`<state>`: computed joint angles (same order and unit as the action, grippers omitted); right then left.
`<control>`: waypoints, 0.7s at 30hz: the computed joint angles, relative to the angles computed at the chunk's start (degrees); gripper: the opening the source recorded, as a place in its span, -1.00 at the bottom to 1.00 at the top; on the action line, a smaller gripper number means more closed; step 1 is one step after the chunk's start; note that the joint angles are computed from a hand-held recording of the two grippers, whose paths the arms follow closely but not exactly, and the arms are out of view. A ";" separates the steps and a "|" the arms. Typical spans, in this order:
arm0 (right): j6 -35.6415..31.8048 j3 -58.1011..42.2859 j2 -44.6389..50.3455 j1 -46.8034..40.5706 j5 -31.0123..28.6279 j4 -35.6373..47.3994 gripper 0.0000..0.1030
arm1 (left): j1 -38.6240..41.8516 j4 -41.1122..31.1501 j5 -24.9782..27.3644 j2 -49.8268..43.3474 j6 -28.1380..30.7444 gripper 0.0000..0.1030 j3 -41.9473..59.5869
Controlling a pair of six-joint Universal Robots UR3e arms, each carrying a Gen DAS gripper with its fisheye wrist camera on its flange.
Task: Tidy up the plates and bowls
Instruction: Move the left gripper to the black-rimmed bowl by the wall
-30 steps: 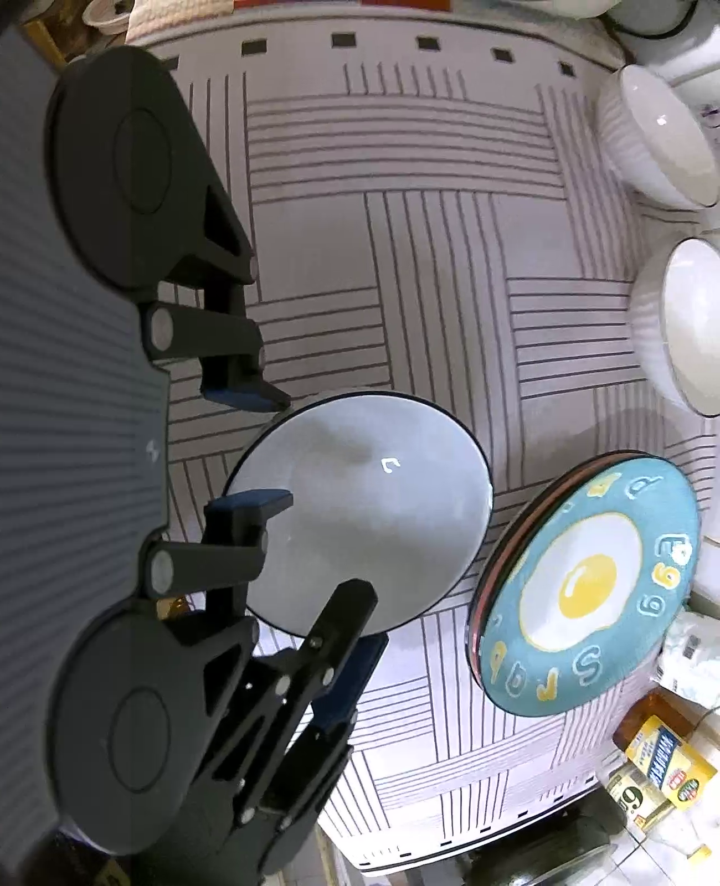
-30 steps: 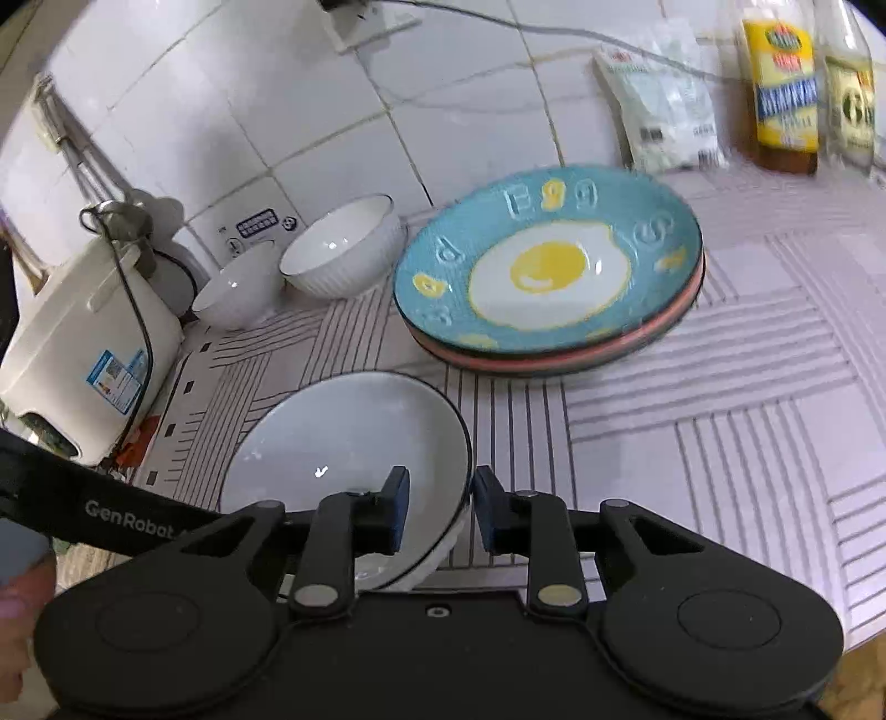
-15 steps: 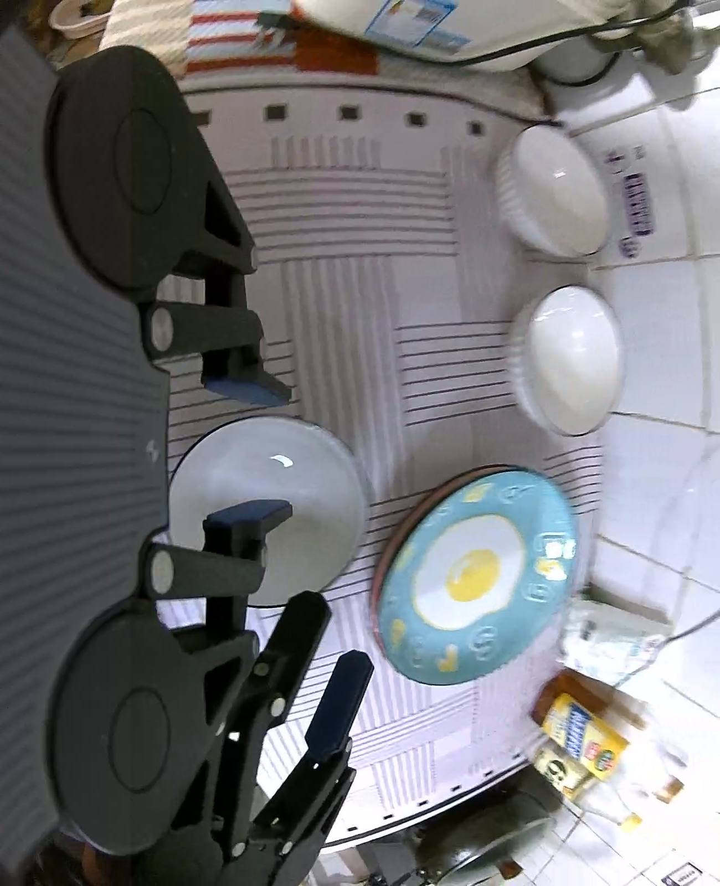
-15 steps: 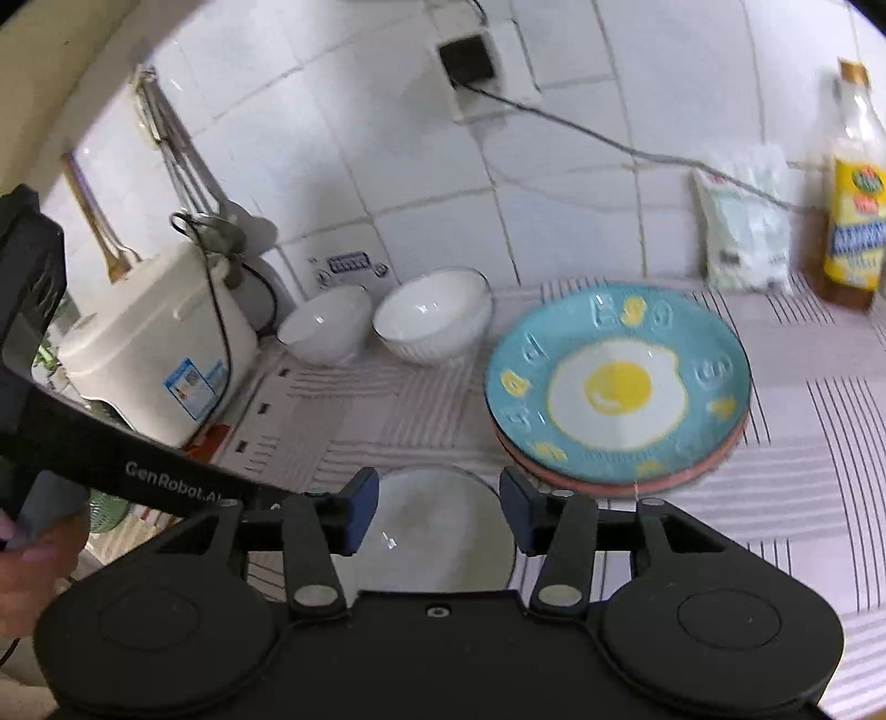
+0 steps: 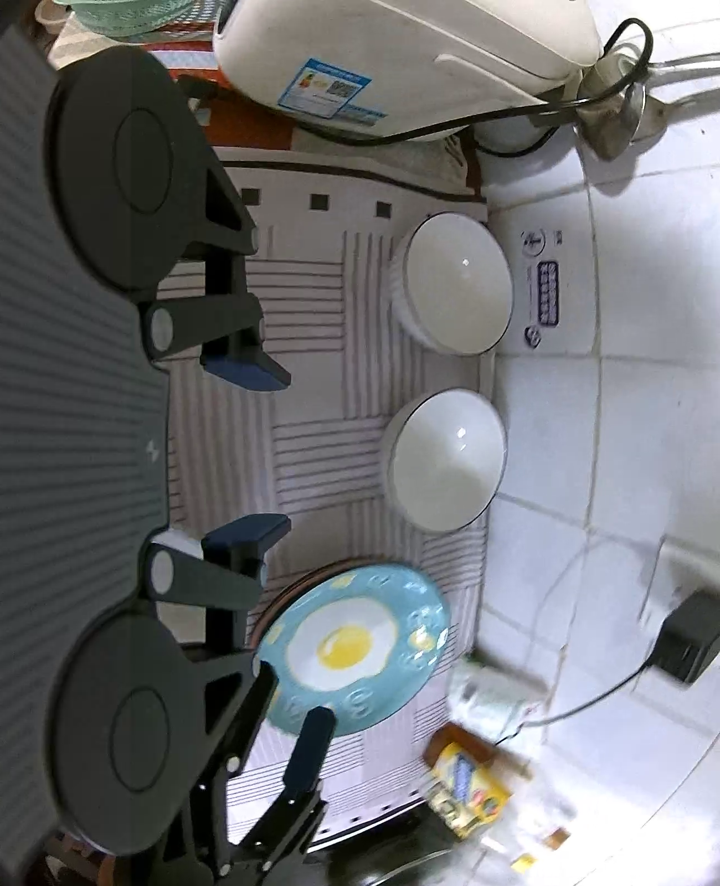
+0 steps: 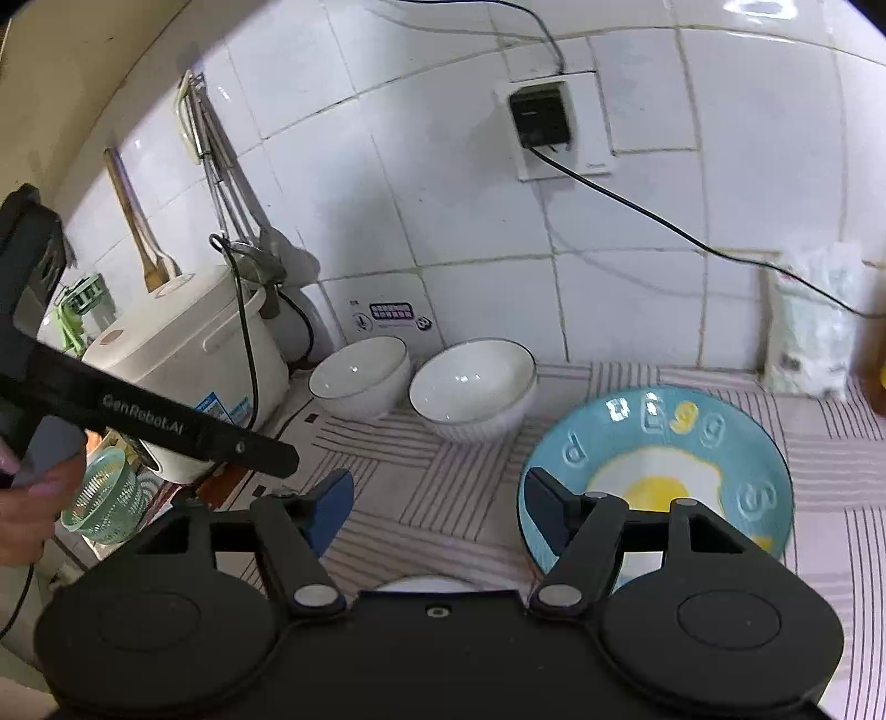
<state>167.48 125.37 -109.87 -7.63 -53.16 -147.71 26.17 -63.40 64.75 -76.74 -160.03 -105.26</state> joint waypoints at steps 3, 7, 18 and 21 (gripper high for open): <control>1.13 -3.24 6.82 2.90 -2.37 -4.80 0.44 | -0.17 5.91 -0.32 -3.71 -2.05 -0.03 -0.22; -5.06 -8.46 15.32 4.80 -3.71 -8.41 0.44 | -1.59 16.78 -0.98 -9.91 -3.18 -0.02 -2.24; -7.93 -21.24 32.90 4.78 -3.00 -14.16 0.43 | -5.78 34.12 2.28 -26.08 -14.07 0.27 1.83; -8.63 -25.17 36.88 5.16 -2.00 -13.04 0.43 | -6.68 36.42 3.26 -29.50 -18.54 0.30 3.77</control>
